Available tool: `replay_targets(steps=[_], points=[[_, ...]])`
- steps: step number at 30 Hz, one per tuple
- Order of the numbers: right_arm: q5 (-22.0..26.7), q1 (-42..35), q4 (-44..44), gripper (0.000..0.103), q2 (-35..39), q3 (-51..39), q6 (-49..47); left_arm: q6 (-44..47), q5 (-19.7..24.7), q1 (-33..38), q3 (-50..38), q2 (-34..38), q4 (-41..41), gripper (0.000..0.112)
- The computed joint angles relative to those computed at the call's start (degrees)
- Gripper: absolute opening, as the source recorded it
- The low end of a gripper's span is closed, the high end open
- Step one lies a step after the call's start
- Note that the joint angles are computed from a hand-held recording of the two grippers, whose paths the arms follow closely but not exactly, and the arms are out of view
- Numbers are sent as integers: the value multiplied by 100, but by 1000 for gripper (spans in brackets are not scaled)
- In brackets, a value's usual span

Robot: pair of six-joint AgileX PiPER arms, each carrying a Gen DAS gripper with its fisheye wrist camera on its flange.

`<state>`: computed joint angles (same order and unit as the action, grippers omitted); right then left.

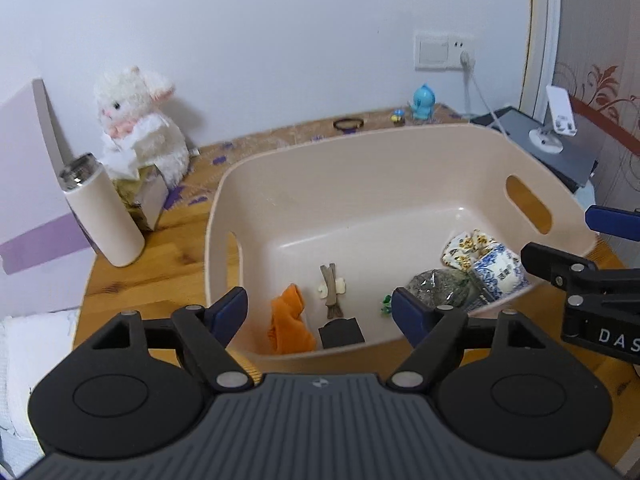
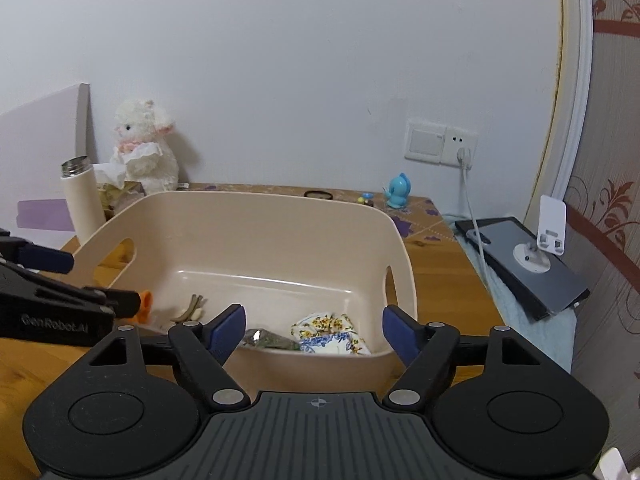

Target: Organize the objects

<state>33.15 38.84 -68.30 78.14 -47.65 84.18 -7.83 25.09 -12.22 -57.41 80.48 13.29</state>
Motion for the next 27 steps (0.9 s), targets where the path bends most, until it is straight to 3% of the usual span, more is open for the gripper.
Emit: replay_targets(steps=[6,18,23,27], points=[[494,521,48,78,-461,276,66,425,99,108,377,-776,-583,90],[1356,1639,202,78,-1284,798,465,439,180,98,1114,-1795,-738,90],[2075,2381,230,79,-1463,932,646,96,262,-100,1500,-2197,-318,90],[2381,2886,335,79,-1647,1094,882,401,439,-44,1719,-2527,-644,90]])
